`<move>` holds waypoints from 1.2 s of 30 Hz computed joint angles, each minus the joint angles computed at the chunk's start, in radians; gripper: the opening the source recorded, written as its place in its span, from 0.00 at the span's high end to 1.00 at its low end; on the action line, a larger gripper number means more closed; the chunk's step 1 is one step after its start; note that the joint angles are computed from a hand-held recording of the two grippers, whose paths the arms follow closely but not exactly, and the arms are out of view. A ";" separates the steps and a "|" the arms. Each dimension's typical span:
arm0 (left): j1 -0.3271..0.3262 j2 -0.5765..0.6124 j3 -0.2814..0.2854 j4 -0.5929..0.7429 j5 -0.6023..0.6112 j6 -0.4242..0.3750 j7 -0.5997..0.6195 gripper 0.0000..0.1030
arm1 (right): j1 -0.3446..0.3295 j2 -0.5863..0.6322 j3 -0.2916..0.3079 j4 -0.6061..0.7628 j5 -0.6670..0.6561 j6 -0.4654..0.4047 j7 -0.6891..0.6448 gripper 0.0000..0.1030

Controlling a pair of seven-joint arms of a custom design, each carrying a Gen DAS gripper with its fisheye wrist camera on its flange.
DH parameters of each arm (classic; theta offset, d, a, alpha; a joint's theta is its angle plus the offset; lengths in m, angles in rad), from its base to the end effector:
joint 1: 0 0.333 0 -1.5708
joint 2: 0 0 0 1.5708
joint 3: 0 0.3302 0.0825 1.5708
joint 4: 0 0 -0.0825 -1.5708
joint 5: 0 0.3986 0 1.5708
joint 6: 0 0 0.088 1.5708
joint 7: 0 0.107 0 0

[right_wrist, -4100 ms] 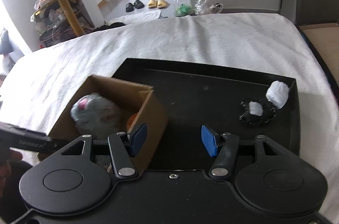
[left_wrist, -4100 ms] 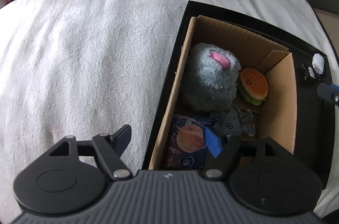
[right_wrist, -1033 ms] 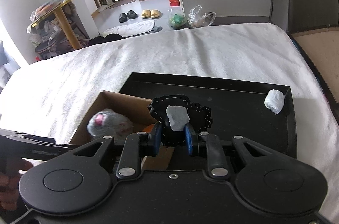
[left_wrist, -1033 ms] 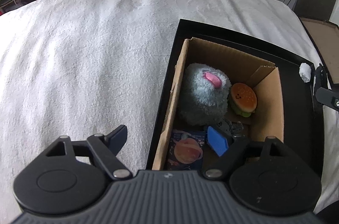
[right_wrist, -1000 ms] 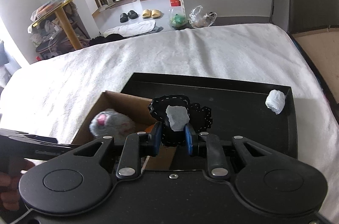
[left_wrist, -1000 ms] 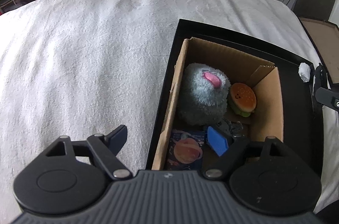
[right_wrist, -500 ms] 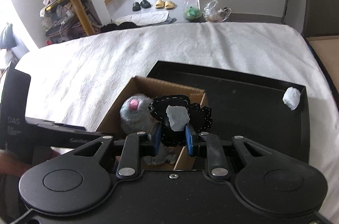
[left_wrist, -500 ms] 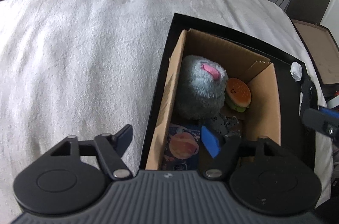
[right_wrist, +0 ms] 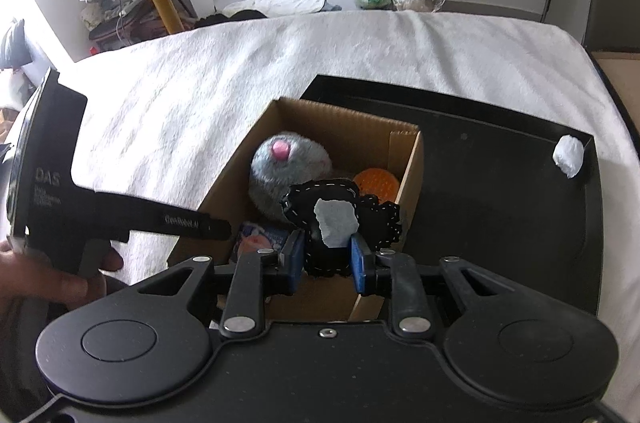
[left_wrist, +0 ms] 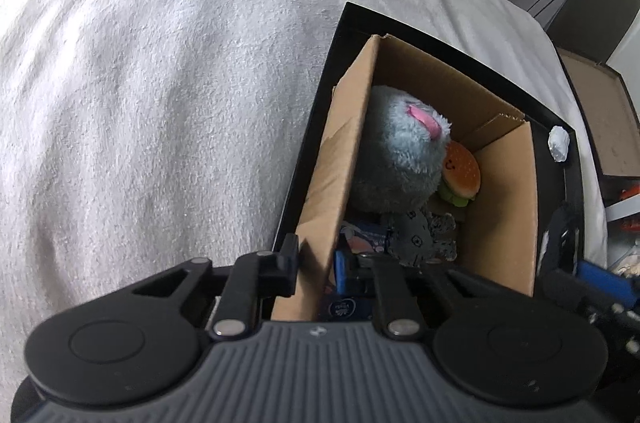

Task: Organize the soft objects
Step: 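Carry the black item into the box and open the right gripper, then move the right gripper to the white tissue ball and close on it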

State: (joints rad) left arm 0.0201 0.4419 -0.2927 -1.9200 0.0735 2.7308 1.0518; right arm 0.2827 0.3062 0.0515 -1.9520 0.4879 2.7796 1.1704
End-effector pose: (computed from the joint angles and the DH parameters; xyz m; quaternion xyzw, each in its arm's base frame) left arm 0.6541 -0.1694 0.3143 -0.7699 0.6069 -0.1931 0.0390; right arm 0.6357 0.1962 0.3808 -0.7747 0.5622 -0.0807 0.2781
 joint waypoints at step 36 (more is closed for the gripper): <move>-0.066 -0.003 0.051 0.041 0.122 -0.068 -0.080 0.58 | -0.029 0.022 -0.023 0.002 -0.011 0.022 0.050 0.46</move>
State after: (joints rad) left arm -0.0454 0.4386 -0.2419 -1.8785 0.1956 2.6633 0.9715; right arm 0.2534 0.3282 0.0290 -1.9496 0.4774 2.8012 1.2204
